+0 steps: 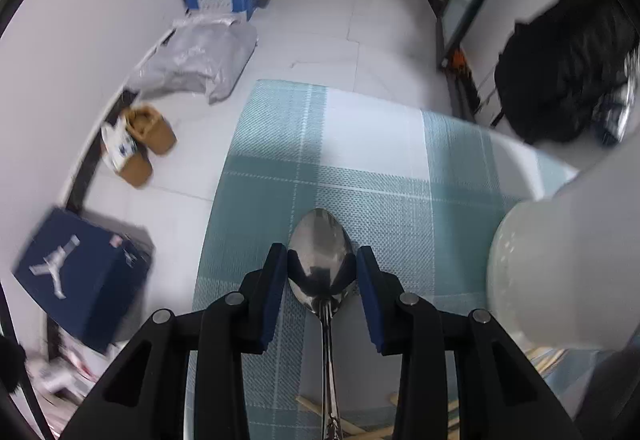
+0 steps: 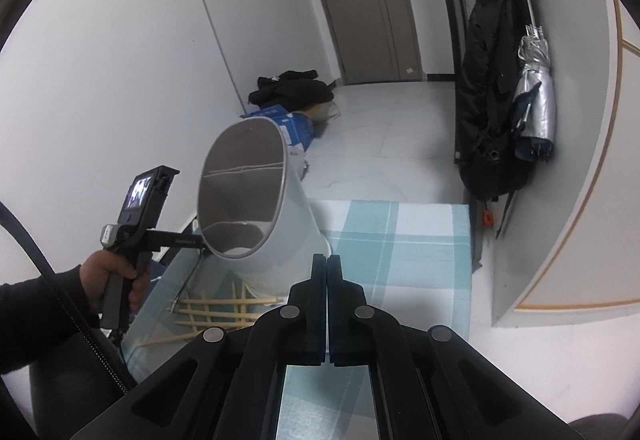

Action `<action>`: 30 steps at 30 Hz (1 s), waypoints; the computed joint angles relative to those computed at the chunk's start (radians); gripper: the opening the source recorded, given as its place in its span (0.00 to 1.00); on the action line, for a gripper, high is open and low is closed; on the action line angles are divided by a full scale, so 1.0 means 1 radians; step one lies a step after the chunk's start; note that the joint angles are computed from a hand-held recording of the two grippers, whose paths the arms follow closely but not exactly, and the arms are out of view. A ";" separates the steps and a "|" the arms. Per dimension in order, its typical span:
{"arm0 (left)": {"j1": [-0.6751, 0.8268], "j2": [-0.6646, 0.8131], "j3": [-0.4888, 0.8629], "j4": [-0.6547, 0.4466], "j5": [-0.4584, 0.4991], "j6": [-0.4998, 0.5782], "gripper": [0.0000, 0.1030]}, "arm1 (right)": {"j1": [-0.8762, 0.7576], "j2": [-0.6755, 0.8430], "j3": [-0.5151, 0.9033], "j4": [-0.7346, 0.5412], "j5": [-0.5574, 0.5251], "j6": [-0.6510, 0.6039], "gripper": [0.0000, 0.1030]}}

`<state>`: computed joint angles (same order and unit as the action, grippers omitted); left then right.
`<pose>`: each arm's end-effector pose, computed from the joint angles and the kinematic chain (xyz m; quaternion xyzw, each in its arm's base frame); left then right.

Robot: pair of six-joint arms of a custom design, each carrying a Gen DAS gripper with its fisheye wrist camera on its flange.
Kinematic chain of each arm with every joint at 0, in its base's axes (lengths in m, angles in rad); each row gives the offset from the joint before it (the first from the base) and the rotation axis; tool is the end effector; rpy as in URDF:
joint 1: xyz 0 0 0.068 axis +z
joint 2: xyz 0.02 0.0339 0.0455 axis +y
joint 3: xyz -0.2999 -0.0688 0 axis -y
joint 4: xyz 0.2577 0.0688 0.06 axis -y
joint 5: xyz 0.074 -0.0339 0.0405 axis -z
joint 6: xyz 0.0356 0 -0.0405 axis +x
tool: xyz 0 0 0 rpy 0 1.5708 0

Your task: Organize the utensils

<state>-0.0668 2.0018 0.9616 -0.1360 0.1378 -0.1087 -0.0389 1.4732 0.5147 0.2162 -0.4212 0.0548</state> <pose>0.3683 -0.0295 0.0932 -0.0070 0.9783 -0.0844 0.1889 0.2668 0.0042 0.1636 -0.0421 0.8982 0.1945 0.3921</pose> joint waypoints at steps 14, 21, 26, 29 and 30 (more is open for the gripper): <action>0.065 -0.151 -0.148 0.102 0.235 -0.130 0.30 | -0.028 0.011 -0.003 -0.045 -0.096 0.017 0.03; 0.123 -0.269 -0.239 0.181 0.429 -0.222 0.30 | 0.013 0.112 0.008 -0.075 -0.120 0.045 0.07; 0.165 -0.345 -0.290 0.228 0.516 -0.255 0.30 | 0.057 0.221 0.027 -0.039 -0.183 0.123 0.33; 0.185 -0.388 -0.323 0.259 0.555 -0.268 0.30 | 0.082 0.327 0.069 -0.013 -0.203 0.181 0.33; 0.190 -0.398 -0.331 0.264 0.561 -0.267 0.30 | 0.089 0.358 0.083 -0.005 -0.209 0.198 0.33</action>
